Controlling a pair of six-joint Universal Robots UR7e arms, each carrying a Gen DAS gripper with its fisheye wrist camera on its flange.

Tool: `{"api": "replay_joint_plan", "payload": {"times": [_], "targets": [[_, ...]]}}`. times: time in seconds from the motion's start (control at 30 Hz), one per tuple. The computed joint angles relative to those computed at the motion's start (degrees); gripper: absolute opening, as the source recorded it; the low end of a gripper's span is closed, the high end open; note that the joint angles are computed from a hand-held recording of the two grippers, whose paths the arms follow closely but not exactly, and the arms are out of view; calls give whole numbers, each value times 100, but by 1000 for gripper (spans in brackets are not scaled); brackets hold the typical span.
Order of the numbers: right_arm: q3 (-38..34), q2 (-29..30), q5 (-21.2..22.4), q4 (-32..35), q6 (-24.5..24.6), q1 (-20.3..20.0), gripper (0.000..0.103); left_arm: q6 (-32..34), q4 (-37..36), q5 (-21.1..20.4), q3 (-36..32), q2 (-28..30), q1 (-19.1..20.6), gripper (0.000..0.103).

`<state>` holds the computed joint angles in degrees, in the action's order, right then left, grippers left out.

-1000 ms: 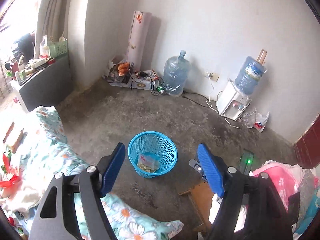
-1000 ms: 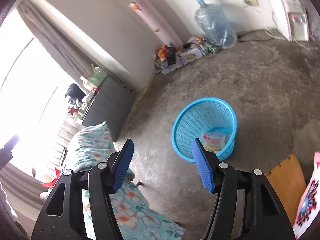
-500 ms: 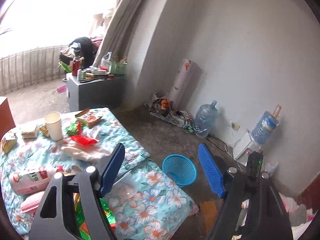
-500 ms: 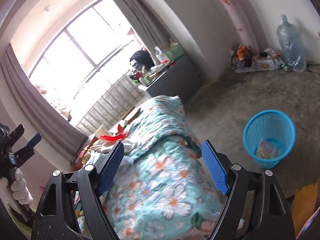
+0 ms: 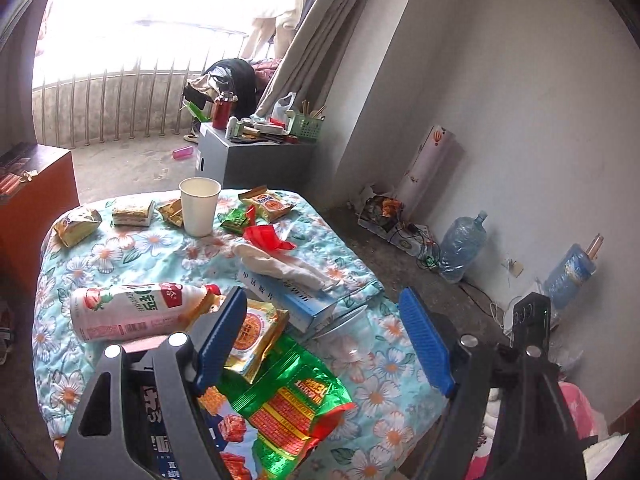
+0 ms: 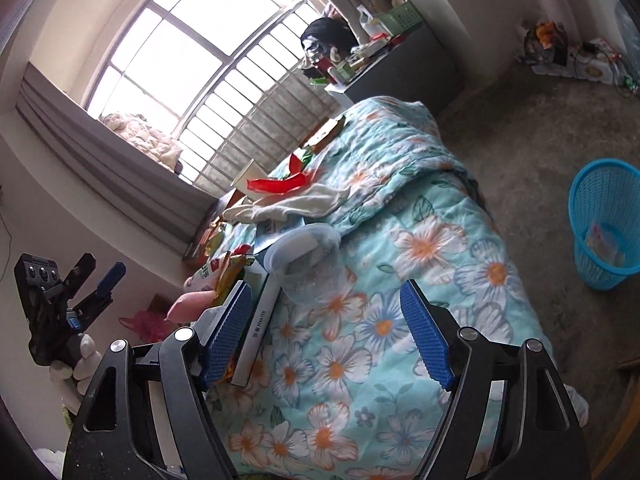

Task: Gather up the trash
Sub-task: 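Move both tools back to the bed toward the clear tub and snack wrapper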

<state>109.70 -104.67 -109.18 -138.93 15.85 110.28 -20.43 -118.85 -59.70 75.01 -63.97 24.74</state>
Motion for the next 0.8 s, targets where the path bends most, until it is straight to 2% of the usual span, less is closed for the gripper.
{"api": "replay_joint_plan", "payload": {"times": [0.13,0.2,0.33,0.43,0.6,0.67,0.8], "targets": [[-61,210,156,41,-104,-53,72,241,794,446,-53,147,33,76],[-84,333,182,22,-235,-64,72,425,1154,562,-37,228,67,72],[-192,647,151,-42,-571,-93,72,642,1681,765,-45,420,169,55],[-310,876,120,-33,-814,-133,72,703,1911,750,-102,548,278,51],[-615,1250,7,236,-1192,-159,72,897,2234,977,-218,762,349,47],[-727,1381,-71,363,-1348,-140,74,881,2399,1002,-285,835,376,40],[-876,1570,-169,531,-1599,-121,74,924,2509,1054,-342,915,404,37]]}}
